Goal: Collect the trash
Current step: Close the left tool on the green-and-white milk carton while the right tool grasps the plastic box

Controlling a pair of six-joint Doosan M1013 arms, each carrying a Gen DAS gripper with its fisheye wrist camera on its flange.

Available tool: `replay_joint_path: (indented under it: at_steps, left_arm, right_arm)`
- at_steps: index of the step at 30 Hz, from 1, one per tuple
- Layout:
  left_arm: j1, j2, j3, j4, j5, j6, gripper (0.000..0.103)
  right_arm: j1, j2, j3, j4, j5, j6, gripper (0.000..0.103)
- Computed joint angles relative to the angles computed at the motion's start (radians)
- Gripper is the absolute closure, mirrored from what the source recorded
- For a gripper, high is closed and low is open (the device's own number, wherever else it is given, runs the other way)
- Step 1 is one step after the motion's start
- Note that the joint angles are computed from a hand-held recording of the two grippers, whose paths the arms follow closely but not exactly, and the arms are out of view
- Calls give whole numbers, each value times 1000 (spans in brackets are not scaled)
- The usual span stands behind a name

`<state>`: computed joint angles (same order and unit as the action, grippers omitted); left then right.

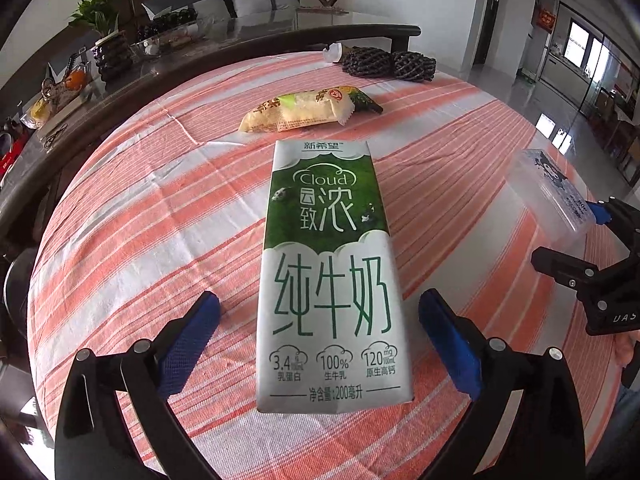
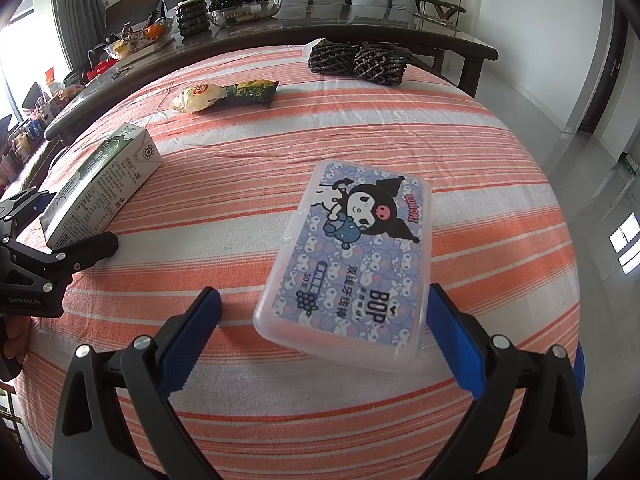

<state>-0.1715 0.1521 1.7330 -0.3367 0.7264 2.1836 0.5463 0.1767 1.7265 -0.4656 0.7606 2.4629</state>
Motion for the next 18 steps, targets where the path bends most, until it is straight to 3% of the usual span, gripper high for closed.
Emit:
replay_joint_path:
  at_steps: [8, 11, 14, 18]
  left_arm:
    - [6, 1, -2, -19, 13, 19, 4]
    - [20, 12, -26, -46, 77, 81, 4]
    - [49, 28, -61, -111, 172, 135, 5]
    - [53, 41, -102, -118, 217, 137, 5]
  right_arm:
    - [1, 0, -1, -1, 1, 1, 6]
    - [-9, -9, 11, 24, -27, -9, 5]
    - [-63, -42, 35, 210, -99, -83, 5]
    - [-120, -64, 21, 354, -71, -99, 5]
